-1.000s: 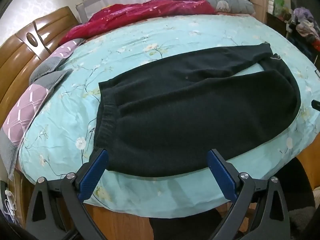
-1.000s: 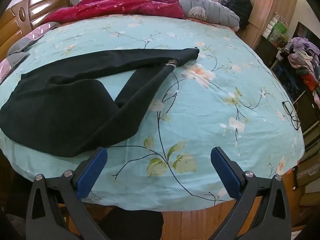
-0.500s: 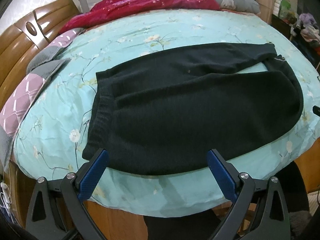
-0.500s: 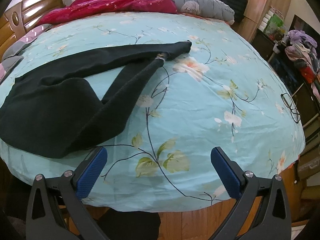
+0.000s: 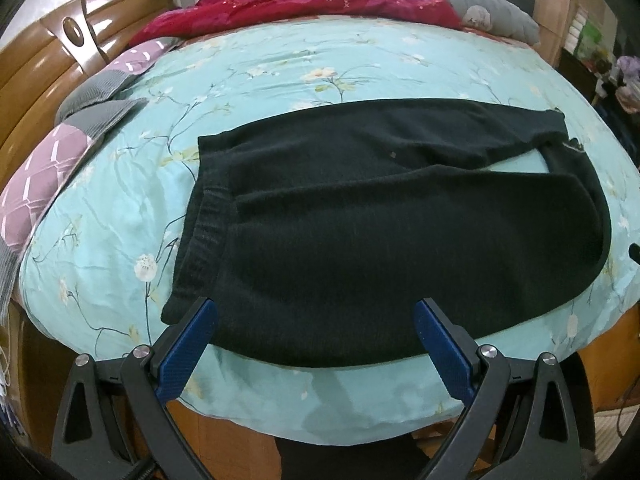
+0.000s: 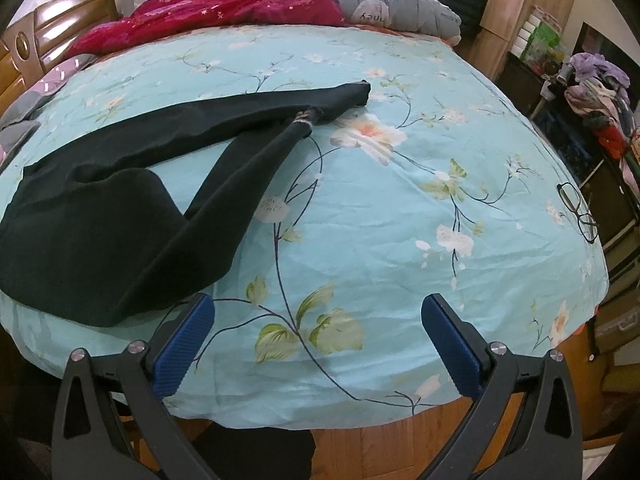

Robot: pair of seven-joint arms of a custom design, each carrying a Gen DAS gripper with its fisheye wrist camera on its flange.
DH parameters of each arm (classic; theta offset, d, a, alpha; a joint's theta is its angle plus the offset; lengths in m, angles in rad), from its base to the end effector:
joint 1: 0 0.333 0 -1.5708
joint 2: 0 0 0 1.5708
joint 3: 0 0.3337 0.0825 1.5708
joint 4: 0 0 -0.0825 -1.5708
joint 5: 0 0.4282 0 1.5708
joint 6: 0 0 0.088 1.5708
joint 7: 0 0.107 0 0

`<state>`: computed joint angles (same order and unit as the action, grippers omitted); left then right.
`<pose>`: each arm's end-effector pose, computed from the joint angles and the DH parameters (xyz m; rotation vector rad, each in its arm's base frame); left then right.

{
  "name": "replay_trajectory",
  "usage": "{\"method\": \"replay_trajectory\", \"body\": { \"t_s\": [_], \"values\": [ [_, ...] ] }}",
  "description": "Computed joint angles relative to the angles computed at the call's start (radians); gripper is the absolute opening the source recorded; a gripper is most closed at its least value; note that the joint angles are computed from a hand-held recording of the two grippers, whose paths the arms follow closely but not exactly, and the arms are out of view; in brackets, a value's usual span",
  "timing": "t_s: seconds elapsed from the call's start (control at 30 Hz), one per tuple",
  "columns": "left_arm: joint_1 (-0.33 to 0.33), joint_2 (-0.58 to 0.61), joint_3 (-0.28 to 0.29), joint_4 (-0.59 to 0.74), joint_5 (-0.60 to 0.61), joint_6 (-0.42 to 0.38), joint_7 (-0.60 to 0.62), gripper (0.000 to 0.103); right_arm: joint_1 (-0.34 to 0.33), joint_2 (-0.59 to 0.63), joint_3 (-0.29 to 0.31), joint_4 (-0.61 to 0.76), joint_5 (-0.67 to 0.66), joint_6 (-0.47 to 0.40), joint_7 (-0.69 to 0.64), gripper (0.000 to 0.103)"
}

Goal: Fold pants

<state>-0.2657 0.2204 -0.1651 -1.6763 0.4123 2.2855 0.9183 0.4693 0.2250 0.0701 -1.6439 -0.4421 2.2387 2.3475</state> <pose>0.6507 -0.2784 0.5194 -1.9327 1.8893 -0.4117 0.6177 0.3501 0.5279 -1.9259 1.9862 -0.5966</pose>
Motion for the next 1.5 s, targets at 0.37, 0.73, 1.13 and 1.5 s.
{"method": "replay_trajectory", "body": {
  "t_s": [0.37, 0.73, 1.13, 1.5],
  "values": [
    [0.007, 0.021, 0.007, 0.035, -0.021, -0.008, -0.032, 0.099, -0.010, -0.006, -0.001, -0.017, 0.019, 0.001, 0.004, 0.103],
    [-0.006, 0.037, 0.006, 0.055, -0.012, -0.013, -0.010, 0.099, -0.015, -0.010, -0.002, -0.026, 0.015, 0.008, 0.014, 0.103],
    [0.013, 0.025, 0.013, 0.048, -0.050, -0.035, 0.012, 0.099, -0.028, 0.094, -0.012, 0.130, 0.075, 0.010, -0.065, 0.103],
    [0.158, -0.086, 0.017, -0.185, -0.420, 0.114, -0.104, 0.099, -0.073, 0.473, -0.030, 0.644, 0.352, -0.113, -0.127, 0.103]
  ]
}}
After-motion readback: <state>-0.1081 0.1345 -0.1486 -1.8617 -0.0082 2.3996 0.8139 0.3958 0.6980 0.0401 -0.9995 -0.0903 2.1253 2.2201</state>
